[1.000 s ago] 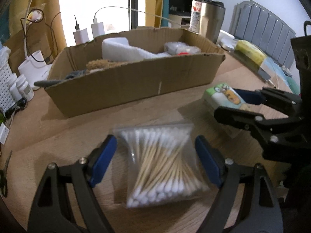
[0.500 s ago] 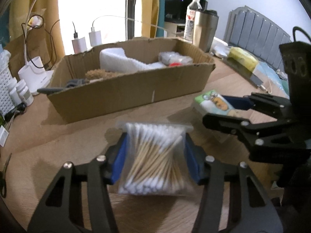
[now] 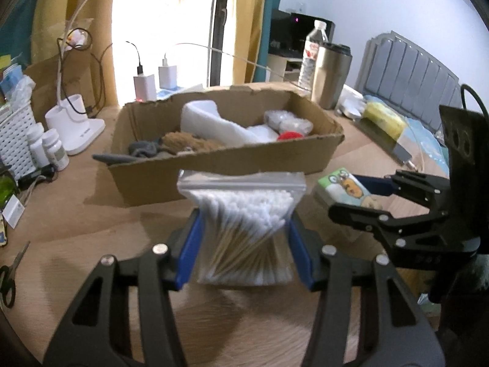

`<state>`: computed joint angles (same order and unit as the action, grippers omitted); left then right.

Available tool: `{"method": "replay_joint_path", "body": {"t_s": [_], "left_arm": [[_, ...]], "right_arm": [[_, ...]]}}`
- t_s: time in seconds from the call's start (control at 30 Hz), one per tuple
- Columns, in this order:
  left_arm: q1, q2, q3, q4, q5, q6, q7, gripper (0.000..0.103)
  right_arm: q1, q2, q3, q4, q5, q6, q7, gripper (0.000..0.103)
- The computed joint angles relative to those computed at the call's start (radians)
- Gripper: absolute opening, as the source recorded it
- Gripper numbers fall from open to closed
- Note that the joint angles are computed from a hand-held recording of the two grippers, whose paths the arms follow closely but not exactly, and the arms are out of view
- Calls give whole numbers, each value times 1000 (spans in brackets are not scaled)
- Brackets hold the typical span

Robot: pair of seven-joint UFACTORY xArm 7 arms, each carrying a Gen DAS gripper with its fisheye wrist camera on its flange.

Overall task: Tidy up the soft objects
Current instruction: 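Carry the tissue pack and cotton-swab bag over the cardboard box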

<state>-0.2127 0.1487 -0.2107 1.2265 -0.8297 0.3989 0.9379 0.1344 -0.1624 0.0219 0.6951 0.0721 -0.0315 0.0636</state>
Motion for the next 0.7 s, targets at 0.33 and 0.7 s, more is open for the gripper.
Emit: {"method": "replay_joint_path", "body": {"t_s": [0.33, 0.7], "left_arm": [[6, -45, 10, 9, -139, -18, 111, 55], [8, -28, 22, 74, -228, -29, 174, 55]], "right_arm": [[-181, -56, 143, 15, -170, -14, 132, 58], [-307, -63, 233, 54, -294, -24, 225, 58]]}}
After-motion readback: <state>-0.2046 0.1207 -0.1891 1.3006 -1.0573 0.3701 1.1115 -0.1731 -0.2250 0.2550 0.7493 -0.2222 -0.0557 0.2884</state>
